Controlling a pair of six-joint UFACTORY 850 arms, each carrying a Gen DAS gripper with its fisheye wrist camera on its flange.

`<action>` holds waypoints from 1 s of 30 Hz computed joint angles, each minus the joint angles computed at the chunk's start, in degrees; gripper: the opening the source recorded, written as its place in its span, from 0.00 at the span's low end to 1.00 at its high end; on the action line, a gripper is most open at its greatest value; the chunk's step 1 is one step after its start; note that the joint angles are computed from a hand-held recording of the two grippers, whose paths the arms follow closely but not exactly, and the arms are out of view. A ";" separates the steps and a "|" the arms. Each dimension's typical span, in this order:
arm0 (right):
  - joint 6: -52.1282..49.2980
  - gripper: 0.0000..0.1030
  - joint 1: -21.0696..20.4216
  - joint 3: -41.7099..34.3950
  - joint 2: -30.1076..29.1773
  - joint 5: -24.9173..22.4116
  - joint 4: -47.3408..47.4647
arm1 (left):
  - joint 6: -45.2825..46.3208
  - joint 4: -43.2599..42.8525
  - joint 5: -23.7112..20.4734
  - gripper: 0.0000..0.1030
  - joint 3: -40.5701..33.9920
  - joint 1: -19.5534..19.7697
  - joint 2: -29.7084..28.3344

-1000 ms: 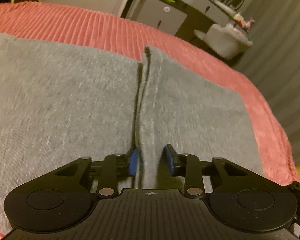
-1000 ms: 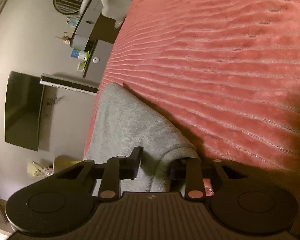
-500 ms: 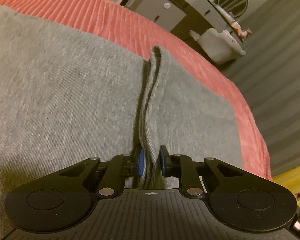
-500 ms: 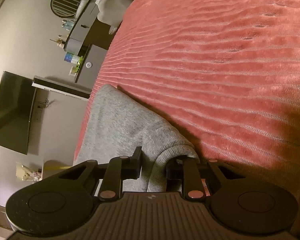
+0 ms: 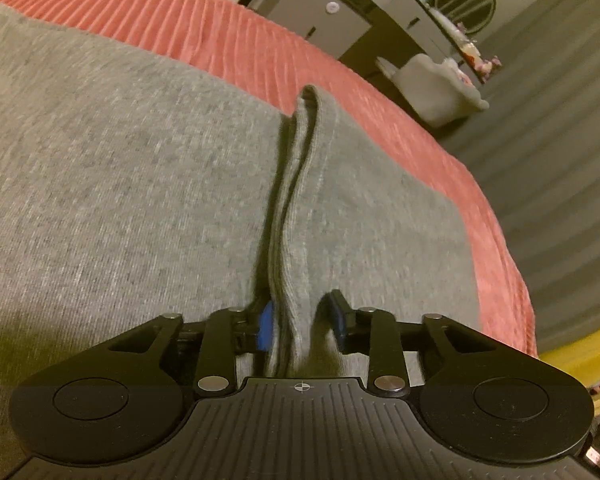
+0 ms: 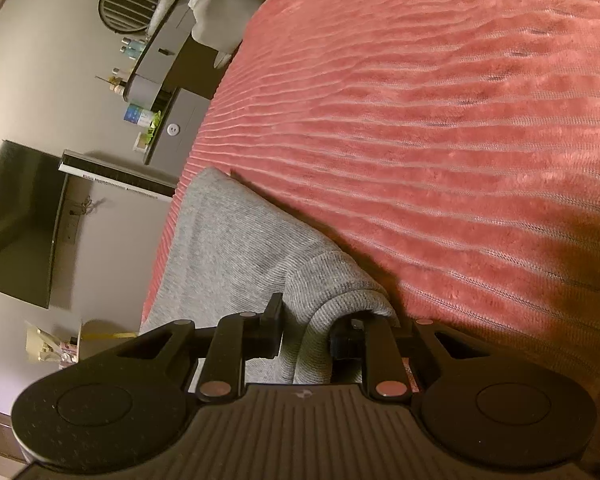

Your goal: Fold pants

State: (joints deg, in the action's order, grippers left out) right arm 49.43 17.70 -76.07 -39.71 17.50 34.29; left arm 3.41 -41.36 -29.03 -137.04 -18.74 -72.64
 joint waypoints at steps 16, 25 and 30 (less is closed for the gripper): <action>-21.11 0.16 2.16 -0.91 1.37 0.08 18.88 | 8.86 -8.48 3.22 0.15 4.36 0.25 4.04; -25.90 0.16 2.44 -1.85 1.65 -2.29 20.84 | 2.85 -6.35 0.92 0.15 4.48 1.96 4.68; -27.60 0.16 2.75 -2.98 1.33 -4.03 21.09 | -0.13 -3.53 2.01 0.15 6.96 2.40 6.28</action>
